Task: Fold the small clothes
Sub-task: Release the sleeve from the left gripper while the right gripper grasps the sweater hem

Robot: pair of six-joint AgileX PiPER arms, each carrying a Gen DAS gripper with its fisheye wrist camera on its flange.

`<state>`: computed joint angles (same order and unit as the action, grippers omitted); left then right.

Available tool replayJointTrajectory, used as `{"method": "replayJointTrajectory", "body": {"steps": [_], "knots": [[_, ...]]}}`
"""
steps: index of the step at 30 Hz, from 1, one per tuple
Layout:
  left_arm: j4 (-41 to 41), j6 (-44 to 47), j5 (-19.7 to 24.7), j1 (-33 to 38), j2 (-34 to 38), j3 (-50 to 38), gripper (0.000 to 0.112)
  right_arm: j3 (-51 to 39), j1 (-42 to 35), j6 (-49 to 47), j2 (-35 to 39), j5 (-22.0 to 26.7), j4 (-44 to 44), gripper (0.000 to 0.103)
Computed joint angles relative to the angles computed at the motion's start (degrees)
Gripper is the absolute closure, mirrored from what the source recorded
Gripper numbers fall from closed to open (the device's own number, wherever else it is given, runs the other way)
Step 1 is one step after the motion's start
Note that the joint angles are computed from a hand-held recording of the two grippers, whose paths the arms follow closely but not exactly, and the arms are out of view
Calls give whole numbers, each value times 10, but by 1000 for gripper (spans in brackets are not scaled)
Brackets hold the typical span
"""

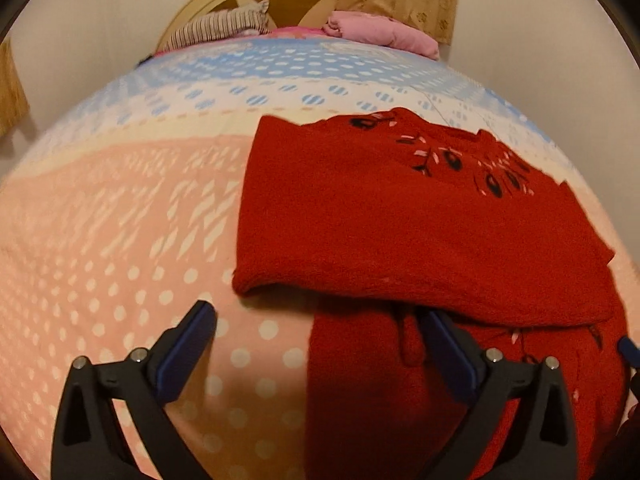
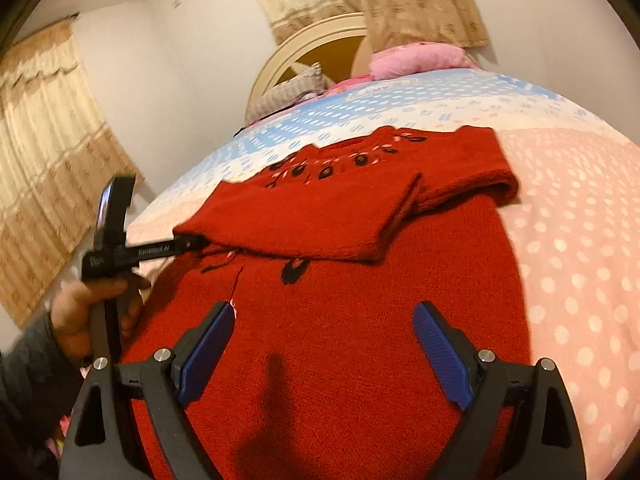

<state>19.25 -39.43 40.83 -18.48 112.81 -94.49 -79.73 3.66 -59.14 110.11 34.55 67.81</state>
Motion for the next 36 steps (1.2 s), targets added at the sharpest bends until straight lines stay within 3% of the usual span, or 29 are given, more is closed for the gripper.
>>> {"method": "replayJointTrajectory", "body": {"steps": [2,6,10,12,14,15,16,22,29,36], "knots": [[-14,-5,-22,9,-10,21,9,-32,-5,62,4,17,-48,12],[-2,-14,-20,2,-8,21,9,-140,-1,198,40,58,-150,42],[-18,-1,-30,9,-8,24,9,-339,24,389,148,148,-315,43],[-18,-2,-33,10,-9,26,9,-395,31,428,184,174,-347,45],[-19,-2,-32,10,-9,26,9,-448,37,457,218,200,-374,66],[-19,-2,-32,10,-10,27,9,-455,42,468,222,199,-391,86],[-18,-3,-32,10,-11,28,9,-460,46,466,222,197,-402,93],[-21,-2,-29,11,-7,23,9,-452,66,428,163,150,-470,94],[-21,-7,-32,13,-8,26,9,-647,64,455,226,227,-541,94],[-16,-18,-36,14,-11,32,9,-631,44,472,249,211,-560,94]]}}
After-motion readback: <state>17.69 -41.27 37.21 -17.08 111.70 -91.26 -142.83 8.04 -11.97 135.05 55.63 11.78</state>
